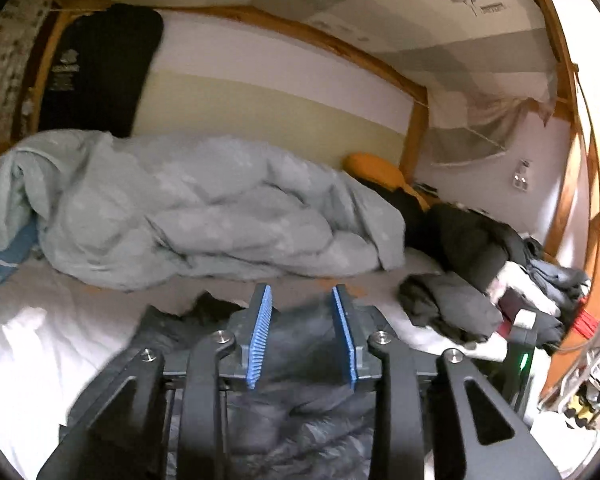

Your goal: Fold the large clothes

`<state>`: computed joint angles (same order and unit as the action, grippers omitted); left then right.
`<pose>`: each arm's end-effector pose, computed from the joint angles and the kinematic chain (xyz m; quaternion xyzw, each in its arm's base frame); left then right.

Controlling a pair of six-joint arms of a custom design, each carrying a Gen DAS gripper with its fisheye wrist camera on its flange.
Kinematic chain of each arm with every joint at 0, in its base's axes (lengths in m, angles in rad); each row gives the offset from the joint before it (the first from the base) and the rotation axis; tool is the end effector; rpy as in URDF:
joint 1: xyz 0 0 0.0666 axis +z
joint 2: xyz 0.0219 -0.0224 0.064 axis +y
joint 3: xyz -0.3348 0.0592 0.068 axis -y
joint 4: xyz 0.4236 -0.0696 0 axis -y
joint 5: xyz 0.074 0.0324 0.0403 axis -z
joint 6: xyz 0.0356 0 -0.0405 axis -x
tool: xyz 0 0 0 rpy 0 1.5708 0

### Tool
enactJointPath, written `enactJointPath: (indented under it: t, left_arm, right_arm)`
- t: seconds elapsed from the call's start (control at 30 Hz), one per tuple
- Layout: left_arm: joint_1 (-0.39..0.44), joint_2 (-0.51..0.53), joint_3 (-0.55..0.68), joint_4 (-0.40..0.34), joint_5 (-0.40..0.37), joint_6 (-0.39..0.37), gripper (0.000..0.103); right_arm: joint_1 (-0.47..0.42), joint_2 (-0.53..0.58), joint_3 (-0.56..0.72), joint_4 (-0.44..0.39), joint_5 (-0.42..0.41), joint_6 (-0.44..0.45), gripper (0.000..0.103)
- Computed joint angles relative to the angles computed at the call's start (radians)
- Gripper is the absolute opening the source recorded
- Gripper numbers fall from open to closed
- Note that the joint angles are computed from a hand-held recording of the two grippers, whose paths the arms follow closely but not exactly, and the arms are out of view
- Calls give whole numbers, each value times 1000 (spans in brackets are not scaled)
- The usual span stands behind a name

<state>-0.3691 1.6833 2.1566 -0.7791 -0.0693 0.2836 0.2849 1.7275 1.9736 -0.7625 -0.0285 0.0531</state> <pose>0.5682 -0.2176 0.6156 0.0140 0.8062 -0.1629 0.5686 0.6211 0.1825 0.4996 -0.1524 0.8506 0.0704 0.4983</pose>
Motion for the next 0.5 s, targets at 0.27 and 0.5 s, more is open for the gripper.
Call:
enactJointPath:
  t: [0.27, 0.5]
  left_arm:
    - [54, 103, 146, -182, 33, -42, 62]
    - [90, 382, 500, -618, 186, -51, 60]
  right_arm:
    - [-114, 38, 121, -17, -10, -93, 5]
    - [-138, 51, 168, -69, -205, -34, 5]
